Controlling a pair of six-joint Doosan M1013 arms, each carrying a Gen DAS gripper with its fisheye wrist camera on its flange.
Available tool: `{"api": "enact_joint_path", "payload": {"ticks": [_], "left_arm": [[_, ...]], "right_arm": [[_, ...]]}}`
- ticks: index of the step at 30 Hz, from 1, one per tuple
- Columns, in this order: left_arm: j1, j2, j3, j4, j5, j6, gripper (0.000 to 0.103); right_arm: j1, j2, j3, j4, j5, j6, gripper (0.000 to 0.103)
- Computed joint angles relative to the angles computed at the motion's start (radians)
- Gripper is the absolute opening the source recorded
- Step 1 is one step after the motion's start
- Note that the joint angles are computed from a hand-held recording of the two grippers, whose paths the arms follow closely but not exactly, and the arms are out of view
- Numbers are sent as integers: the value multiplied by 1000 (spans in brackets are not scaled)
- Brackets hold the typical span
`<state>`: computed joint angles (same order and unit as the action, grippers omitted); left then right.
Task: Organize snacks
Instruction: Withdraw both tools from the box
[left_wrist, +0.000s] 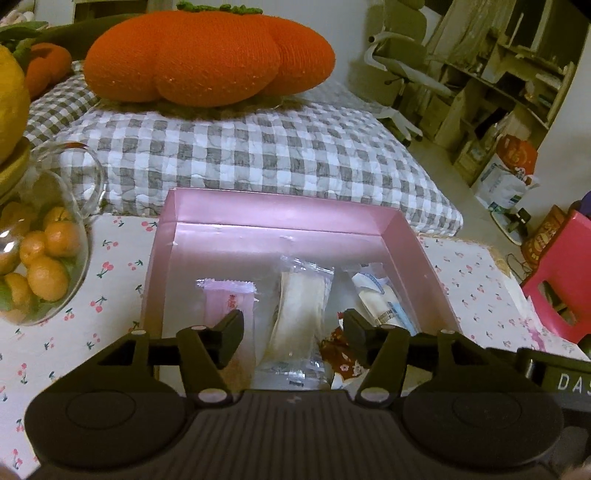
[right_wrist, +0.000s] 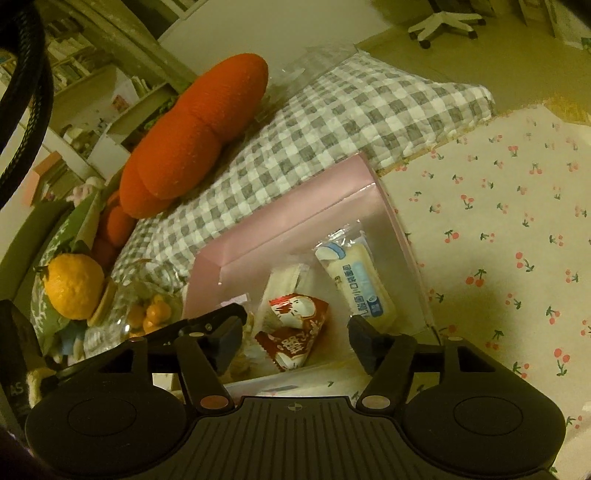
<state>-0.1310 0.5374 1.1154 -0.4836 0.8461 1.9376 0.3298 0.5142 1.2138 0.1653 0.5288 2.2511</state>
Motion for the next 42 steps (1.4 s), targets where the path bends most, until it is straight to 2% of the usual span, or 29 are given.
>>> {"api": "enact_joint_path", "payload": {"ticks": [3,11,15,17,20,29,38,42], "left_arm": [[8,-16,22,-31,-5,5,65],[20,-62,74,-69,-18,51,72],[27,-84,102,-87,-28,70,79],[31,-97,118,-93,-36,75,82],[38,-119,149,-89,-53,82,85],[47,-173,226,0,-102,80,99],[57,-201,279,166,-121,14,101],[68,-209,301,221,-128,-17,101]], "right_arm": [[4,-5,-1,-12,8,-8,68],[12,-28,9,-20,23,-42,74],[16,-44,19,-29,29,-51,75],[19,-52,26,-41,34,-51,81],[28,-69,41,-96,37,-29,83],[46,-109,85,-185,29,-3,86],[73,-119,110,-244,98,8,86],[83,-119,119,-233,134,-39,86]]}}
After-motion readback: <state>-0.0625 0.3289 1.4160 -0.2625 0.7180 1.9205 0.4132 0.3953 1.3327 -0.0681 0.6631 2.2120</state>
